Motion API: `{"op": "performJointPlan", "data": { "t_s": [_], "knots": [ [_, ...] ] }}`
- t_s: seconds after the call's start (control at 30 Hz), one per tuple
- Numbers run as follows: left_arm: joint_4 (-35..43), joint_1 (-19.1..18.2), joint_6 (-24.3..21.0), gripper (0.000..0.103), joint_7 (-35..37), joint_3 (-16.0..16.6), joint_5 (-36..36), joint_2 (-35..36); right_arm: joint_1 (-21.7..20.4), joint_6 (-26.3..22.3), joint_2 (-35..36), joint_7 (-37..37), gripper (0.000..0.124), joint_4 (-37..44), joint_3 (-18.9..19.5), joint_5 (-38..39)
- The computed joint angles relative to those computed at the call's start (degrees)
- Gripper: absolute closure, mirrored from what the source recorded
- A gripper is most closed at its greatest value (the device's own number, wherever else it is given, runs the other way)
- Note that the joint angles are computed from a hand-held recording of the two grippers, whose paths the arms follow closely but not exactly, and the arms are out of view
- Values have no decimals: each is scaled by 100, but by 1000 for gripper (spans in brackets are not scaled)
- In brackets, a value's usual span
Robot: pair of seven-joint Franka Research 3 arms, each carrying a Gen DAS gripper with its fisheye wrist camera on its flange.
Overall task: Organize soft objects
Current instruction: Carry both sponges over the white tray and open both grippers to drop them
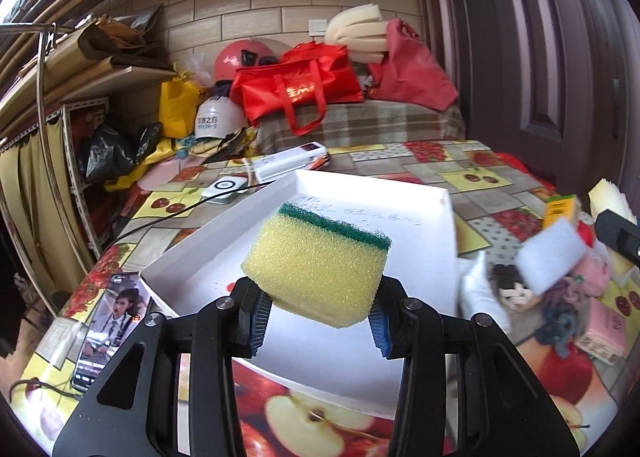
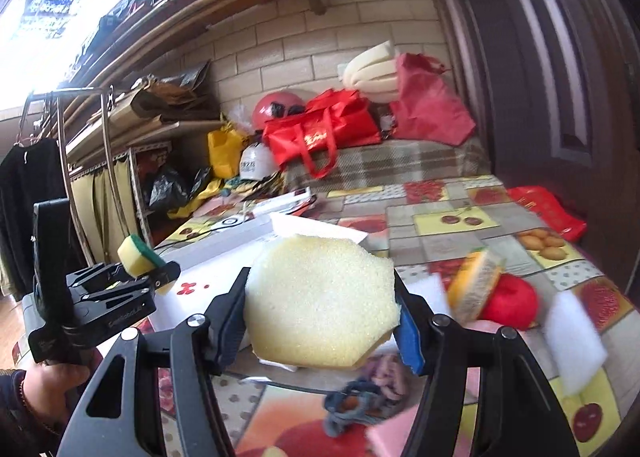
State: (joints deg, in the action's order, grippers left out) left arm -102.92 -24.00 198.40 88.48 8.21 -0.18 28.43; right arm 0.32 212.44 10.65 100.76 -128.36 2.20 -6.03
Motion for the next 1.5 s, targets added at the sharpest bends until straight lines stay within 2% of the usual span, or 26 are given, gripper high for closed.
{"op": "performJointPlan", "data": {
  "t_s": [0.17,0.4,0.63,0.7,0.87,1.0,1.07,1.1,1.17,1.2,1.27,1.4,1.5],
  "knots": [
    [504,-213,-268,62,11,363,-97,329,-36,-506,327,95,60,495,141,-104],
    [1113,-201,-699,62,-618,589,38,687,472,-792,694,-1016,60,1026,15,849],
    [1613,-349,-1086,62,-1226,963,346,987,768,-1007,1127,-1795,60,1724,-8,1545],
    [1873,-350,-1326,62,-1371,1022,464,1123,808,-1187,1297,-1957,60,2023,-8,1664],
    [2519,3,-2025,61,-1674,710,665,1388,1421,-1756,1767,-2405,60,2874,-569,2392],
    [2926,310,-2436,61,-1932,446,758,1561,2105,-2225,2051,-2566,58,3350,-1328,2767],
    [3076,420,-2632,55,-2084,355,812,1621,2377,-2526,2140,-2492,51,3491,-1691,2780],
    [3130,452,-2717,50,-2188,342,845,1641,2509,-2663,2178,-2391,41,3543,-1879,2750],
    [3145,496,-2792,7,-2406,330,927,1639,2478,-2717,2167,-2236,40,3538,-1879,2639],
    [3090,488,-2743,0,-2543,362,988,1613,2395,-2694,2137,-2178,39,3504,-1796,2598],
    [3010,487,-2631,0,-2731,392,1142,1574,2370,-2707,2143,-2032,36,3514,-1802,2534],
    [2915,358,-2456,0,-3084,587,1565,1537,2322,-2667,2129,-1828,21,3491,-1787,2406],
    [2817,182,-2256,0,-3467,874,1885,1510,2318,-2331,2075,-1825,21,3344,-1747,2384]
  ]
}}
